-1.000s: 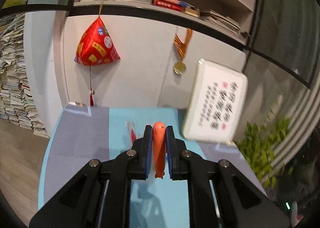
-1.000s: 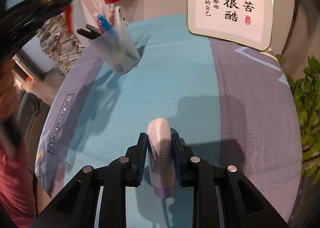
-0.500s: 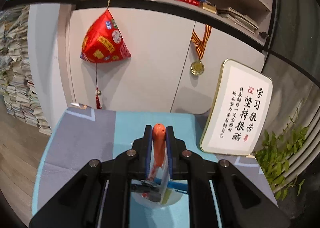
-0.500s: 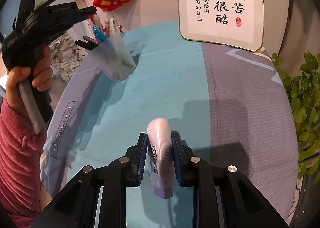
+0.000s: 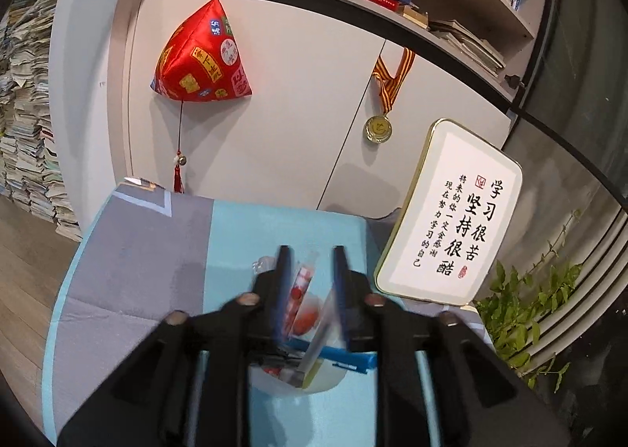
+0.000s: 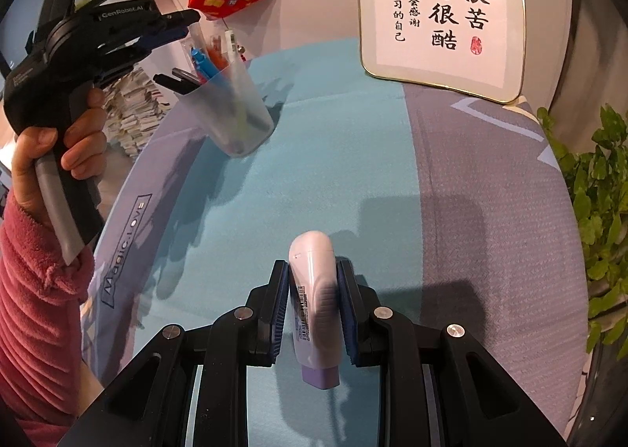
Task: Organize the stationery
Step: 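Grasp the orange item with the left tool and carry it into the cup, then carry the white correction tape over the cup and lower it in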
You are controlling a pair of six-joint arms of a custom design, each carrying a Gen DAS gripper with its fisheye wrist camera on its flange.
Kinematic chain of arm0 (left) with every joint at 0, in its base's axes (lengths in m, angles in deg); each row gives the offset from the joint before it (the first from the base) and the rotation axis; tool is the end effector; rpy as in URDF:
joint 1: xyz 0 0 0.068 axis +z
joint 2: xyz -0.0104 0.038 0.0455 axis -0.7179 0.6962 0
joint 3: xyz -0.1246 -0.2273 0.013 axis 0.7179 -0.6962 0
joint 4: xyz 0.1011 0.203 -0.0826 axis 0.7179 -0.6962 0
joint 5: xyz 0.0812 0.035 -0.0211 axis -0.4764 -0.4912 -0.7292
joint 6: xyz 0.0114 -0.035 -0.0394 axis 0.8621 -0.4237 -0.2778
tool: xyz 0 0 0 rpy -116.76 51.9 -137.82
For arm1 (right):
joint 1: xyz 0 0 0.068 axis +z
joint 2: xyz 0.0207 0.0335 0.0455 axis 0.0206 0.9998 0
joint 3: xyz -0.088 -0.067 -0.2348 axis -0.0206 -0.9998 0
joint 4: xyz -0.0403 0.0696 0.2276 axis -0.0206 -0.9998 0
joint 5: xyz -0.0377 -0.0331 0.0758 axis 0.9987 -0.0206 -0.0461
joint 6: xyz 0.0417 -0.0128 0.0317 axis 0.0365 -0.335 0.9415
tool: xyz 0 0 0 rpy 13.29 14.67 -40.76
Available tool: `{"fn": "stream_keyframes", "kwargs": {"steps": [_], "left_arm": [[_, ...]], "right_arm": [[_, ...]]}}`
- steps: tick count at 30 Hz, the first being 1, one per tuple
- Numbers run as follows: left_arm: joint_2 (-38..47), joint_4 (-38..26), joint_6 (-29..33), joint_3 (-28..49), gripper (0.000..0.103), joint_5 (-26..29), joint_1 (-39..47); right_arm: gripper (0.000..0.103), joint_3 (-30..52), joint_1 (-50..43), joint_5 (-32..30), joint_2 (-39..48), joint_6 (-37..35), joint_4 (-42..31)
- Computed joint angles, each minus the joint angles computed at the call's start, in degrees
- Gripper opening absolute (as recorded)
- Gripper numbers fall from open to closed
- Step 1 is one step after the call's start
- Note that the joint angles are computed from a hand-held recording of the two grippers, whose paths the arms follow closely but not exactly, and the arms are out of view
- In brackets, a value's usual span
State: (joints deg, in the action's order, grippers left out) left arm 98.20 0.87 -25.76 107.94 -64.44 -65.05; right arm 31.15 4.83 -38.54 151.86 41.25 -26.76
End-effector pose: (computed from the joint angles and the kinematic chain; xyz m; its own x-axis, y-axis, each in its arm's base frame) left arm 0.3660 -0.1284 0.2552 -0.5981 -0.1564 -0.7860 0.1541 0.9400 -0.3044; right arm 0.2551 0.0279 0.1876 -0.8668 -0.0486 -0.4962 -0.2161 0.9335 0.2861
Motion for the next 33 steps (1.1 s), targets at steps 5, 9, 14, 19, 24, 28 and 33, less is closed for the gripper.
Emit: {"fn": "stream_keyframes", "kwargs": {"steps": [5,9,14,19,24,28,33], "left_arm": [[-2.5,0.9,0.9,-2.7,0.029,-1.1,0.0],[-7.1,3.1,3.3,-7.8,0.029,-4.9,-0.6],[-14.9,6.2,7.5,-17.4,0.03,-9.9,-1.7],[-23.0,8.7,8.2,-28.5,0.036,-10.9,-2.0],[-28.1,9.6,7.3,-36.8,0.038,-13.4,-3.4],[-30.6,9.1,7.1,-41.0,0.041,-14.2,-4.0],[-32.4,8.9,6.8,-43.4,0.043,-13.6,-3.0]], "right_arm": [[0.026,0.3,1.0,0.3,-0.3,0.2,-0.1],[0.025,0.8,2.1,1.0,-1.0,0.8,0.0],[0.026,3.0,3.8,2.4,-1.1,1.7,-0.4],[0.026,7.2,6.9,4.8,-0.4,2.9,-0.9],[0.026,14.1,11.7,7.7,2.3,4.3,-0.7],[0.026,20.6,15.7,9.9,5.9,5.2,-0.7],[0.026,27.3,19.1,12.9,9.8,6.6,0.2]]}}
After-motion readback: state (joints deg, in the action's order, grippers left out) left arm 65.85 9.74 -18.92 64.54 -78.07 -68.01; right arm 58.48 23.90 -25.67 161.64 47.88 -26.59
